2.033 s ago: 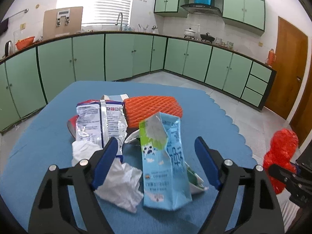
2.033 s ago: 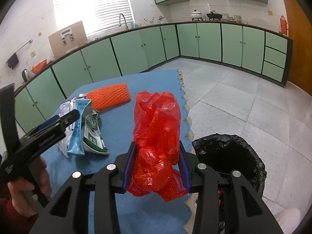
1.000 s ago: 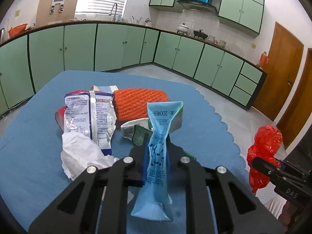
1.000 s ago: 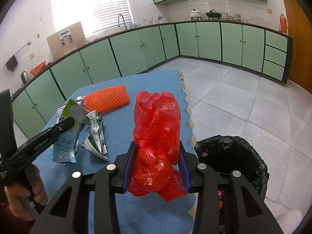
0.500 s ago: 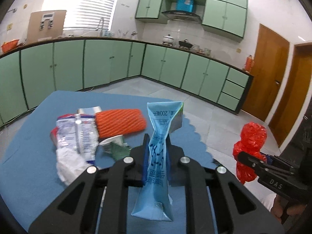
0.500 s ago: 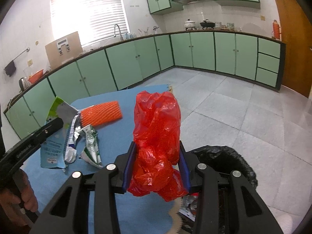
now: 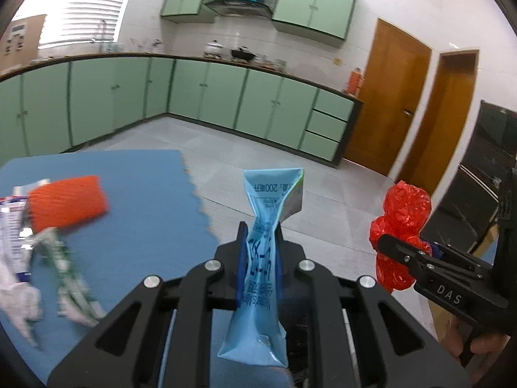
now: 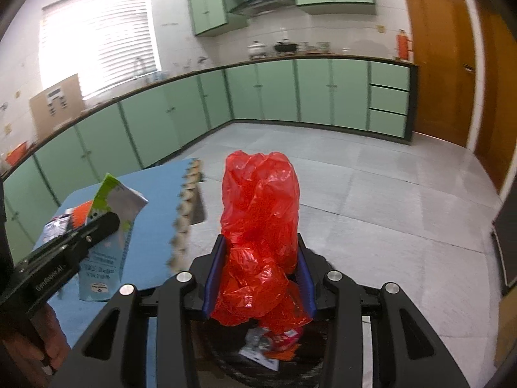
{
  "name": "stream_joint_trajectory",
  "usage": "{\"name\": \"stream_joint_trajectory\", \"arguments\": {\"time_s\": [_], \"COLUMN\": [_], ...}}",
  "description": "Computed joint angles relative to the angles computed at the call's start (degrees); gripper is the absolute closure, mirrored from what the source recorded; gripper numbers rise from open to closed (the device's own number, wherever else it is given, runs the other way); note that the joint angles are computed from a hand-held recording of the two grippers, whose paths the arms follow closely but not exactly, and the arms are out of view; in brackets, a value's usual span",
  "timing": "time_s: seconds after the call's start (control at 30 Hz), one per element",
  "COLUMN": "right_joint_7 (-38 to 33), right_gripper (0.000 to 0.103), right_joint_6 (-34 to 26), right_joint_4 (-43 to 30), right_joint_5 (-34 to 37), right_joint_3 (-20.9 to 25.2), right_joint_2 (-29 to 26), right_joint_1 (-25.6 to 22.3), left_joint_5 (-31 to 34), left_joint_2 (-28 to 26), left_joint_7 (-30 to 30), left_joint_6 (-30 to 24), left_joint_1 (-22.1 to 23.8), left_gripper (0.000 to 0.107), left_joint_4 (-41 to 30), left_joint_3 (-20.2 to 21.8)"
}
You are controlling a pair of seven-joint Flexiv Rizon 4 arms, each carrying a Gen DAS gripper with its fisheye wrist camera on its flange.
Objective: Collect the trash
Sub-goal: 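Carry the red bag and blue carton over the black bin and open both grippers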
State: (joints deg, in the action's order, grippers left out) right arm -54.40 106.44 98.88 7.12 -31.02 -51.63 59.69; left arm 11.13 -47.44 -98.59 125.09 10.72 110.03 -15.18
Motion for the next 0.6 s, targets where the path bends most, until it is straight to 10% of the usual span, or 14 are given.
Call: {"name": "stream_joint_trajectory", "arguments": {"time_s": [0.3,0.43,0.6], "right_joint_7": [1.4,1.5,1.5], "right_gripper": [0.063,0.063,0.063], "right_joint_6": [-0.4,-0.1,0.3], "right_joint_4": [0.5,0.0,-1.0], "right_joint_5": [-0.2,-0.8,-1.2], "right_joint_3": [2.2,3.2,5.2], "right_joint_2": [-0.9,-1.2,-1.9], "right_joint_1": [-4.9,-6.5,-8.8], "left_joint_5": [-1.8,-3.6,-5.2], "left_joint_2": [-8.0,-8.8,-8.5], "left_joint_7": [4.1,6.1,7.0], "left_joint_6": [-8.4,-8.5,-7.9], "left_joint_1": [-2.0,-3.3,-4.1], "left_gripper": [0.091,0.063,0.061], "left_joint_4": [-10.7,-11.8,-11.1], "left_joint_3": [-3.9,-3.4,-2.7]}}
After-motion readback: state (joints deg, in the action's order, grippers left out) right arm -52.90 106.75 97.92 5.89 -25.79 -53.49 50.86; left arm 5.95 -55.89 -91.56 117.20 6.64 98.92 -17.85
